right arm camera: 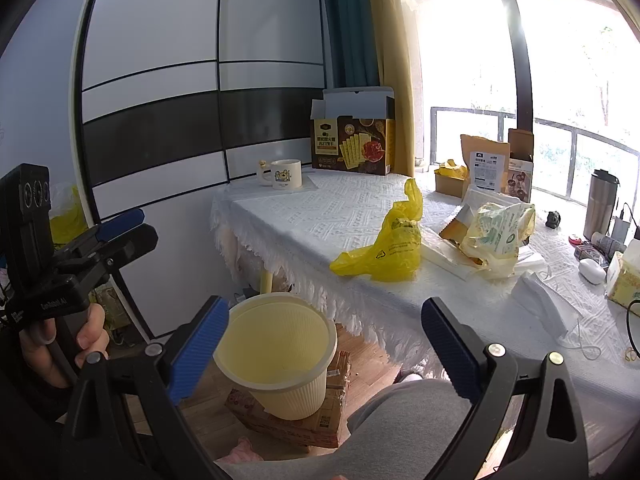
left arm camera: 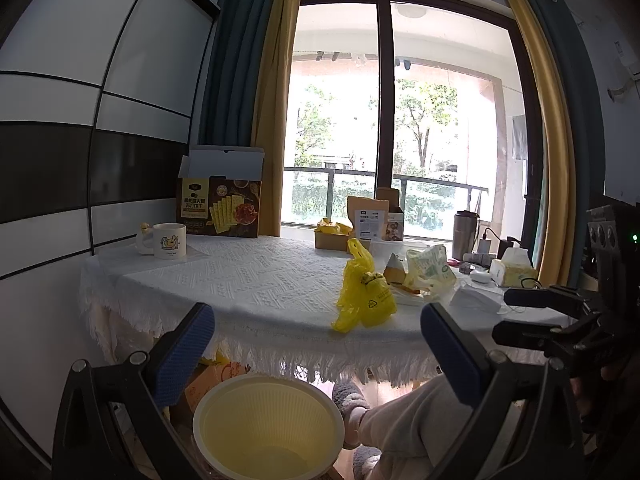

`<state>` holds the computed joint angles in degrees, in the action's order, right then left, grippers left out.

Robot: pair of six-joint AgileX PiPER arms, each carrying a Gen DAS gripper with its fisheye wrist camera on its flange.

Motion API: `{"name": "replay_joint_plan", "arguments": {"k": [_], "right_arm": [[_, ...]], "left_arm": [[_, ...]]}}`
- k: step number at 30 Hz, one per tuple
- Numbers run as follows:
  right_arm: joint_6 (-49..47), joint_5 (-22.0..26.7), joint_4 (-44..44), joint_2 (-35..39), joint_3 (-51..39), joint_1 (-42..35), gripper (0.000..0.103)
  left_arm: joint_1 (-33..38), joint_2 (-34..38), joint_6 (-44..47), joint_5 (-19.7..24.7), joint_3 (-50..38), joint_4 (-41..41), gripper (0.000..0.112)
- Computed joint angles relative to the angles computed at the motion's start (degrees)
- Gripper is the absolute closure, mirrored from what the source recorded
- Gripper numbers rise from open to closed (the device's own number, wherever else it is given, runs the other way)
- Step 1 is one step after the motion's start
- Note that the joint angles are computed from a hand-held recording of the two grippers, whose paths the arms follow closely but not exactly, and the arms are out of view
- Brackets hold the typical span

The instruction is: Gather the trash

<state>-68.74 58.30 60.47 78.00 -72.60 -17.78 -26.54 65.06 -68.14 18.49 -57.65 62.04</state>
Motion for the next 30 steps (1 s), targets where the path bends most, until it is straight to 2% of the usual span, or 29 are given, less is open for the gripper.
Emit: {"name": "replay_joint_plan", "arguments": {"k": [30], "right_arm": [[-0.13,0.10,0.19,0.06,-0.25,0.27,0.007]], "left_arm": [[0.17,-0.98,-0.29,0.79,1.04,-0.14,0.010]]}}
